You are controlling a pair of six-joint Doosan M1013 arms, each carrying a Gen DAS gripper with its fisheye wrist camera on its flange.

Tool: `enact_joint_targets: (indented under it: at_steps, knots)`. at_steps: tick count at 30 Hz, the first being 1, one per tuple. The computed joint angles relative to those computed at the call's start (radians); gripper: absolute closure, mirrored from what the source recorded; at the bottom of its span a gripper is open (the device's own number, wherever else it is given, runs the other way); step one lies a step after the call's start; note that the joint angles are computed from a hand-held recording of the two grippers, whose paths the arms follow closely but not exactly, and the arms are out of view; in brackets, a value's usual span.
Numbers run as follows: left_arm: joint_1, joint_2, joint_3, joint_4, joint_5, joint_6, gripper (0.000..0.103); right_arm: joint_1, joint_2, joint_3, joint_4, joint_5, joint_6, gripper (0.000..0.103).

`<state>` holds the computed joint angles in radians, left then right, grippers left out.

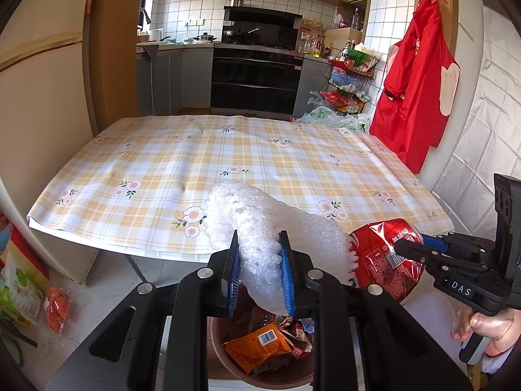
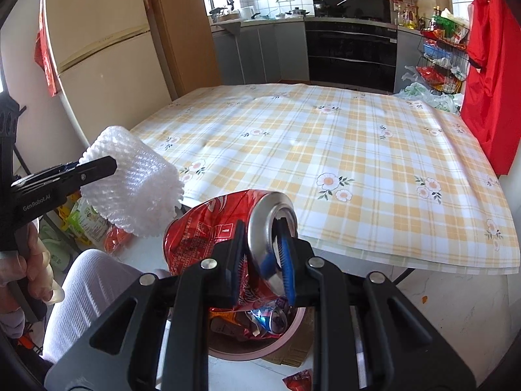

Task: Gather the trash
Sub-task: 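Carry the foam sleeve and red can over the bin and release both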

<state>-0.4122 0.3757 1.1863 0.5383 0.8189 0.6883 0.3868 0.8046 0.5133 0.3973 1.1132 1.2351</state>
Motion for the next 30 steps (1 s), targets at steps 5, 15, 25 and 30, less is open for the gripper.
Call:
enact_joint_targets:
  at_steps: [5, 15, 25, 30]
  knots:
    - [-0.001, 0.004, -0.001, 0.038, 0.021, -0.029, 0.082, 0.006, 0.014, -0.019, 0.0, 0.026, -0.008, 0.08]
    - [0.005, -0.005, 0.018, 0.039, 0.011, -0.05, 0.082, 0.02, 0.043, -0.067, -0.017, 0.088, -0.003, 0.08]
    - [0.008, -0.009, 0.027, 0.033, 0.005, -0.047, 0.082, 0.021, 0.051, -0.08, -0.012, 0.086, 0.015, 0.06]
    - [0.005, -0.005, 0.021, 0.024, 0.009, -0.03, 0.082, 0.013, 0.026, -0.039, -0.037, 0.013, 0.057, 0.031]
